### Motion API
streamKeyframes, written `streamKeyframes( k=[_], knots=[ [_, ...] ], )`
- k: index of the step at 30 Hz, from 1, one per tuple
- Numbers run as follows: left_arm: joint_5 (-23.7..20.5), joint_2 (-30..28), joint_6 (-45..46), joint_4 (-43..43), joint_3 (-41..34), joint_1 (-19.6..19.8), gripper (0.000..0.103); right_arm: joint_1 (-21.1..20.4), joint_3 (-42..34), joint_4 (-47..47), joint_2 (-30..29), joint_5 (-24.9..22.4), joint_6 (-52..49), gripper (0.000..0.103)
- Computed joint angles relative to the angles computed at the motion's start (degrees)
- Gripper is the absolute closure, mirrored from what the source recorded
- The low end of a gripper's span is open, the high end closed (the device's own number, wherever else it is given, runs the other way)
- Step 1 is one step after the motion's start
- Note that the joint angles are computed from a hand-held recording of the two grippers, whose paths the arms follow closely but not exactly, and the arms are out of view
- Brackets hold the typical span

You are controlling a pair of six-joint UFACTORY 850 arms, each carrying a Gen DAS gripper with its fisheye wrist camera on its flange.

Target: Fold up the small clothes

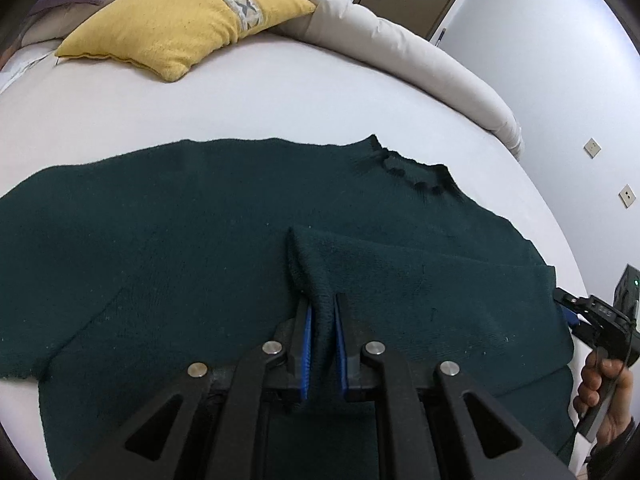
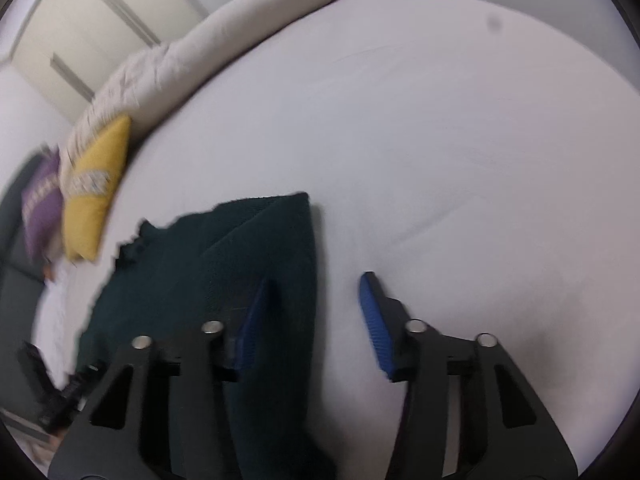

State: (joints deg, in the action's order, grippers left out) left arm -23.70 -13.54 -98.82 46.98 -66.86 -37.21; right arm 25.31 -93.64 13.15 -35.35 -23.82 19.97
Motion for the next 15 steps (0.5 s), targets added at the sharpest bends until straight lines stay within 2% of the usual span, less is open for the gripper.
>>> streamKeyframes(
  k=[1,2,3,8,11,12,13,14,15],
  knots=[
    [-0.1,0.1,-0.1,0.3,-0.1,0.0,0.092,0.2,-1.0,-2.8,-0.5,-0.8,1.3,0.073],
    [-0.1,0.1,-0.4,0.9,-0.1,0.0,0.093,0.2,-1.9,-3.5,-1.0,-1.5,0.9,0.088],
    [-0.1,0.3,-1.3,2.0,-0.1,0.1,0.094,0.1,-2.5,-1.8,-1.3,-2.0,-0.9,0.097],
    [-2.1,1.2,-9.3,11.1,0.0,-0.8,0.095,1.1,-2.5,-7.2,-0.3,-0.2,3.8,0.098],
    [-3.0,0.3,-9.3,11.6,-0.4,-0.8,0.095,1.1,-0.8,-6.9,1.0,3.0,5.5,0.099],
    [-2.1,-0.3,-8.1,9.4,-0.1,-0.3,0.094,1.2,-1.5,-9.7,0.3,2.1,7.4,0.099],
    [-0.4,-0.3,-9.3,9.4,0.9,0.1,0.094,1.2,-3.6,-12.5,-1.7,-1.1,9.3,0.100],
    [1.0,0.3,-12.8,11.7,2.1,0.4,0.094,0.9,-4.0,-12.9,-2.9,-1.8,9.8,0.102],
    [0.9,0.6,-13.9,12.6,2.4,0.3,0.094,0.7,-3.3,-11.9,-2.5,-0.6,9.4,0.102]
  ],
)
